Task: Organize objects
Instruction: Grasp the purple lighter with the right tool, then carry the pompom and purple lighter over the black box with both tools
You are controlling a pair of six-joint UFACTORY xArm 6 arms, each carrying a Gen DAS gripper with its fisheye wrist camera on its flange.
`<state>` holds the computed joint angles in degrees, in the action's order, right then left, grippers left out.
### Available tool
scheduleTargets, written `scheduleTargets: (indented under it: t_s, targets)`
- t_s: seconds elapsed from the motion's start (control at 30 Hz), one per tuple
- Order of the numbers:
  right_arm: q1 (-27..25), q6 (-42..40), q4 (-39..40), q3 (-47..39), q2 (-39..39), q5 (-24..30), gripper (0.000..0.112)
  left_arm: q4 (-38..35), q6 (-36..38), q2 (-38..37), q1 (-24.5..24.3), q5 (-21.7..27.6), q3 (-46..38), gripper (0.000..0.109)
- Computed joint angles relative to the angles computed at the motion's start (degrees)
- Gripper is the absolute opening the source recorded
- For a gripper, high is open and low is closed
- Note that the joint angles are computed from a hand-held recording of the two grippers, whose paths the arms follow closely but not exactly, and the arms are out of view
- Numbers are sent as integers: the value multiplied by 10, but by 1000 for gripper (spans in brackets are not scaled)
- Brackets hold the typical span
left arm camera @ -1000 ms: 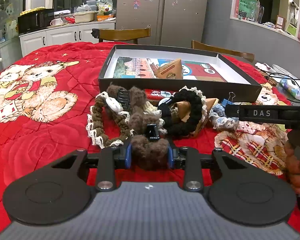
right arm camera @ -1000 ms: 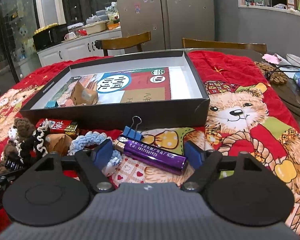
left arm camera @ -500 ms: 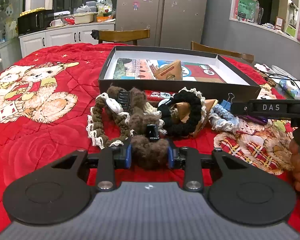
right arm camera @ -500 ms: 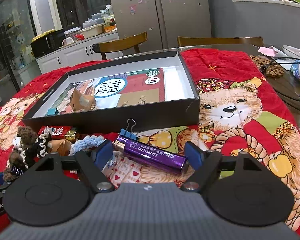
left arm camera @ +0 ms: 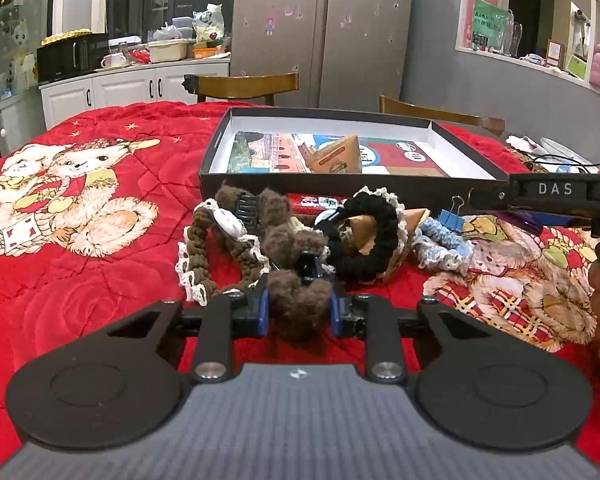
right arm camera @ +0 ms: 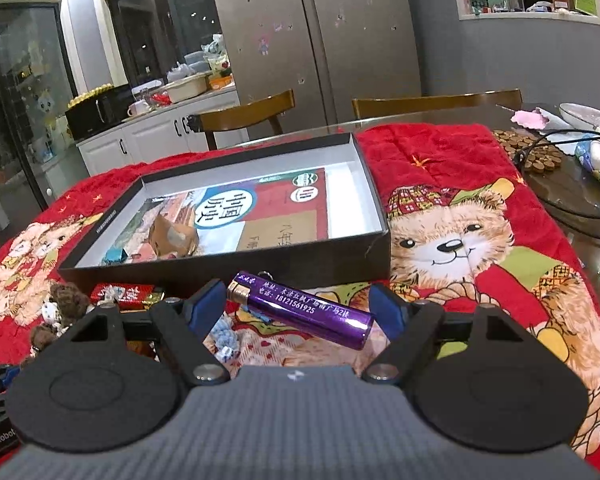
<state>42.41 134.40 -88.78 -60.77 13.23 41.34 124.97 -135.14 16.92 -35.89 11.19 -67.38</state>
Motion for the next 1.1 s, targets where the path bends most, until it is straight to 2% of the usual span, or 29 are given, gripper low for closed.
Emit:
scheduleTargets:
  t_s: [0.4, 0.57, 0.63, 0.73, 0.83, 1.03, 1.1]
  targets:
    - [-6, 37, -49, 17, -32, -10, 79, 125, -124, -45, -30, 80, 50, 31]
    - [-10, 35, -67, 14, -42, -14, 79, 164, -166, -77, -48, 155, 90, 31]
    - [-8, 23, -64, 10, -44, -13, 79, 162, -169, -87, -48, 165, 95, 31]
    - [-10, 10, -62, -1, -46, -22, 79, 154, -169, -99, -36, 137, 82, 31]
    - [-18, 2, -62, -12, -52, -38, 79, 168, -170, -99, -16, 73, 40, 31]
    - [-44, -8, -55, -31, -63, -65, 79, 175, -165, -74, 12, -14, -64, 31]
    - [-52, -14, -51, -36, -65, -65, 79, 137, -136, -58, 18, -32, -100, 31]
